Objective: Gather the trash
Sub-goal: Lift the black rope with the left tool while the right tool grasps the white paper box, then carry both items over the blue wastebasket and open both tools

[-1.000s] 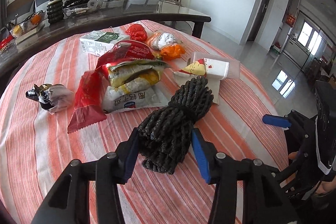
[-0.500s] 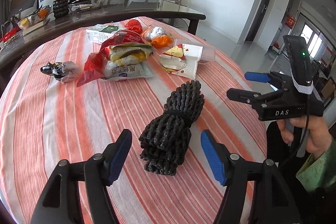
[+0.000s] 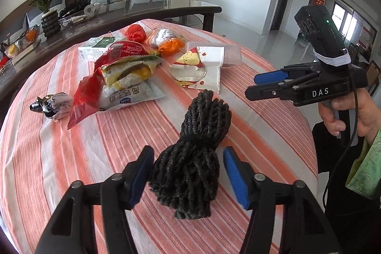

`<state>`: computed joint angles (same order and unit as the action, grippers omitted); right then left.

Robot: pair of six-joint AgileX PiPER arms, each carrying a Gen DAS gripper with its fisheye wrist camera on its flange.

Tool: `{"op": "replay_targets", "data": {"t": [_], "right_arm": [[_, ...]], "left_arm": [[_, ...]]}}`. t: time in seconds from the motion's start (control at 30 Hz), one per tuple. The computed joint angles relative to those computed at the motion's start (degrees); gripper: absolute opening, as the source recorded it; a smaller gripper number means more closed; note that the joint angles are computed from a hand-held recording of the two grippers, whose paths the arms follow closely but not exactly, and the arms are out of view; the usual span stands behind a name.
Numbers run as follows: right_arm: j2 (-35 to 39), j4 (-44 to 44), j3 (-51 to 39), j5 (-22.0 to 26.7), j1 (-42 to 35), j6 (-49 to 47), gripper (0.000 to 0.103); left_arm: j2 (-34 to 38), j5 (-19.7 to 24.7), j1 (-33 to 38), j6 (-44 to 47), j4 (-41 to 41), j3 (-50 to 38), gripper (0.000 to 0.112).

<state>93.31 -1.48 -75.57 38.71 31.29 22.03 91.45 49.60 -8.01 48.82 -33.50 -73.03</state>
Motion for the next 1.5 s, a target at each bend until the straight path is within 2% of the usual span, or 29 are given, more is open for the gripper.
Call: {"op": "replay_targets", "data": {"t": [0.1, 0.2, 0.4, 0.47, 0.5, 0.53, 0.63, 0.87, 1.07, 1.17, 1.3, 1.43, 1.5], "right_arm": [[1.89, 6.24, -1.82, -1.22, -1.36, -4.9, 0.068], [5.42, 6.16, -4.92, -2.32, -0.75, -4.44, 0.063], [10.45, -6.9, -9.75, -4.55, 1.99, 12.83, 0.063], [10.91, -6.36, -10.33, -5.57, 1.94, 14.08, 0.048], [10.87, -5.63, -10.36, -5.93, 2.02, 13.86, 0.023], [10.59, -5.75, -10.29, -5.98, 2.41, 14.07, 0.01], [8.21, -9.53, -8.82, -6.03, 4.56, 16.84, 0.007], [0.53, -12.16, -3.92, -5.32, 7.73, 19.86, 0.006], [-8.77, -14.43, 1.89, -3.72, 7.4, 21.26, 0.005], [-15.11, -12.57, 5.74, -0.95, 3.1, 18.83, 0.006], [-22.07, -12.65, 10.74, 5.74, -6.04, 14.97, 0.006], [-24.29, -5.68, 14.76, 10.77, -21.05, 2.86, 0.006], [-23.71, -1.56, 16.67, 11.01, -28.7, -3.54, 0.006]], "left_arm": [[-0.94, -1.62, -0.35, -2.18, 0.17, 1.04, 0.041], [-3.06, -2.39, 0.89, -5.3, -0.51, 2.62, 0.038], [-7.86, -2.04, 5.88, -9.67, -2.24, 5.91, 0.038], [-9.01, -1.35, 7.45, -10.15, -3.16, 6.54, 0.038], [-9.53, -1.15, 8.04, -10.42, -3.43, 6.72, 0.038], [-10.06, -1.14, 8.39, -10.88, -3.54, 6.93, 0.038], [-11.55, -1.76, 8.38, -13.53, -2.85, 7.37, 0.038], [-12.32, -2.84, 4.73, -21.29, 0.84, 6.5, 0.038], [-9.09, -2.39, -5.28, -28.74, 4.65, 0.87, 0.038], [-5.13, -1.97, -12.96, -33.63, 7.62, -4.72, 0.038], [3.92, -0.49, -23.19, -39.34, 10.69, -15.29, 0.038], [17.02, 4.5, -30.6, -43.25, 10.47, -30.22, 0.038], [24.63, 8.17, -33.44, -45.54, 10.24, -39.76, 0.038]]}}
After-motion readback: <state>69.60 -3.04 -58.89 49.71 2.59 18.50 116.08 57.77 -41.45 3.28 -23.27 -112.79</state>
